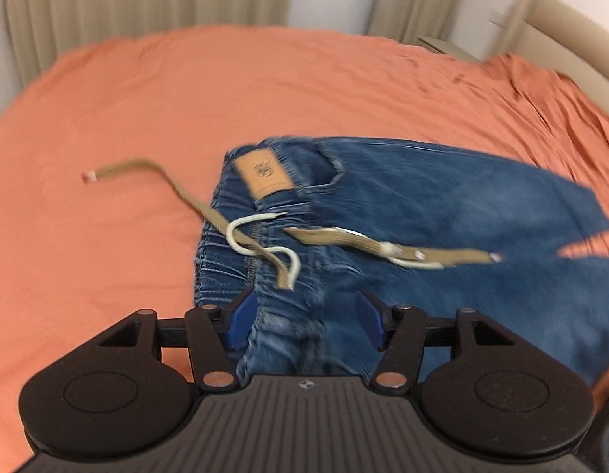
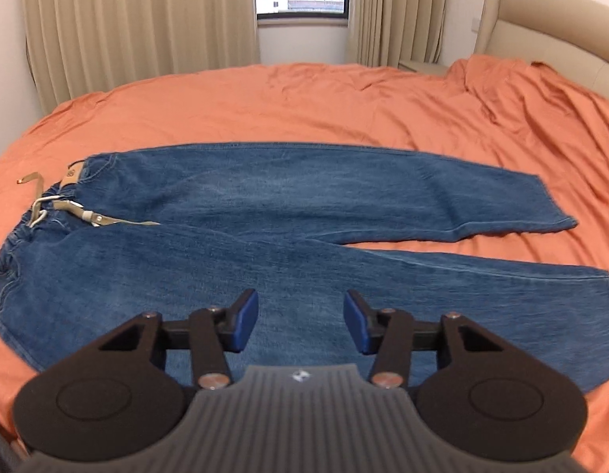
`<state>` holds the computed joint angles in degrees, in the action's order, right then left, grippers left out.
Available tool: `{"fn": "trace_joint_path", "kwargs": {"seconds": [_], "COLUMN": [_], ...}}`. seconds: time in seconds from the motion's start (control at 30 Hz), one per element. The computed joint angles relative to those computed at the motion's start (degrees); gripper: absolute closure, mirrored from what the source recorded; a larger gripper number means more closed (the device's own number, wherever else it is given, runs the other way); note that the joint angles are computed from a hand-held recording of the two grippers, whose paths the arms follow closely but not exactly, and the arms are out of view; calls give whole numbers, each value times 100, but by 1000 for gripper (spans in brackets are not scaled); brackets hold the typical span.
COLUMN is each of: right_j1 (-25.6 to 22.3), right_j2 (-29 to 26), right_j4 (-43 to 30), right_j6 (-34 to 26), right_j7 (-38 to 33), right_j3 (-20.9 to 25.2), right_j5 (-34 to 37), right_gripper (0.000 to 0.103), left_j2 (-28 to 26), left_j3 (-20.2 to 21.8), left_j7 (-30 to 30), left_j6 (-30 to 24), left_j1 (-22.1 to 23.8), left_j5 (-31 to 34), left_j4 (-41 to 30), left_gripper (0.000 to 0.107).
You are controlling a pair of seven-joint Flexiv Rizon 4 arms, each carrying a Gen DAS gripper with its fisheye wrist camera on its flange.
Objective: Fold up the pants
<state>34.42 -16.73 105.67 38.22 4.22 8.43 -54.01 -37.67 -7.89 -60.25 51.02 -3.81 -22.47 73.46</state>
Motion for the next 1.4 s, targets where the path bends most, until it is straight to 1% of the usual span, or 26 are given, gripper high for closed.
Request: {"fn": "trace_joint_path", "kwargs": {"seconds": [0.1, 0.2, 0.3, 0.37, 0.4, 0.47, 0.5, 0.53, 0.57, 0.63, 0.67, 0.73, 0.8, 0.83, 0.87, 0.93, 1.0, 1.07, 1.13, 1.23, 1.27, 1.3, 1.33, 1.37, 1.4], "right_j1": [-30, -58, -24, 10, 12, 25, 27, 38, 54, 89, 110, 132, 125, 122, 112, 81, 62, 48, 35, 11, -8, -30, -61, -101, -156], "right_j2": [-269, -467, -607, -685, -732, -784, -819, -824, -834, -823, -811, -772, -670, -605, -547, -447, -358, -273, -182, -22, 41, 106, 175, 248, 330], "right_j4": [-195, -344, -481, -557, -605, -647, -685, -696, -714, -719, -724, -713, -618, -550, -492, -396, -309, -244, -189, -111, -80, -45, -9, 24, 63], "right_j6": [-46, -35, -160, -252, -274, -285, -298, -336, -391, -529, -630, -804, -868, -882, -890, -905, -932, -981, -1053, -1192, -1219, -1238, -1240, -1222, -1183], "right_j7": [-214, -405, -622, -700, -758, -818, -862, -878, -868, -811, -788, -755, -649, -561, -481, -394, -342, -314, -283, -246, -242, -227, -223, -241, -291], "right_j3": [-49, -99, -148, -188, -205, -236, -251, -260, -276, -293, -287, -269, -256, -245, -231, -179, -123, -70, -23, 46, 71, 95, 120, 148, 176], "right_j5": [224, 501, 690, 761, 803, 841, 868, 896, 915, 948, 978, 1023, 996, 963, 934, 928, 922, 931, 944, 970, 988, 1006, 1038, 1086, 1153], "right_gripper": [58, 58, 57, 57, 57, 57, 56, 56, 55, 53, 53, 53, 53, 53, 52, 52, 51, 51, 50, 46, 45, 44, 44, 44, 43], "left_j2": [-631, -1043, -1210, -1320, -1364, -1398, -1405, -1374, -1241, -873, -672, -276, 24, 85, 66, -119, -339, -552, -734, -927, -971, -986, -939, -897, -816], "left_j3": [16, -149, -499, -685, -699, -584, -547, -563, -567, -492, -371, -354, -83, 44, 188, 476, 667, 731, 712, 778, 816, 870, 862, 884, 927], "left_j7": [-320, -545, -391, -341, -358, -519, -707, -833, -792, -583, -634, -572, -731, -818, -920, -1382, -1647, -1812, -1954, -1897, -1886, -1916, -1900, -1859, -1800], "left_j6": [-439, -793, -999, -1299, -1366, -1292, -1289, -1196, -971, -302, -56, 431, 740, 831, 788, 281, -14, -274, -401, -596, -697, -716, -662, -686, -654], "left_j1": [61, 238, 520, 670, 679, 604, 589, 569, 540, 365, 241, 148, -24, -89, -145, -231, -320, -347, -320, -434, -476, -524, -548, -563, -589], "left_j5": [-98, -379, -870, -1211, -1302, -1323, -1367, -1442, -1460, -1314, -1154, -1046, -686, -485, -249, 142, 580, 864, 980, 1368, 1489, 1613, 1689, 1781, 1910], "left_j4": [-707, -1071, -1060, -1099, -1130, -1177, -1193, -1143, -968, -556, -397, -26, 168, 201, 135, -185, -440, -671, -839, -1139, -1258, -1337, -1285, -1305, -1273], "left_gripper": [39, 41, 49, 58, 61, 84, 88, 94, 96, 98, 99, 99, 99, 99, 99, 99, 99, 98, 98, 94, 88, 85, 80, 70, 63]}}
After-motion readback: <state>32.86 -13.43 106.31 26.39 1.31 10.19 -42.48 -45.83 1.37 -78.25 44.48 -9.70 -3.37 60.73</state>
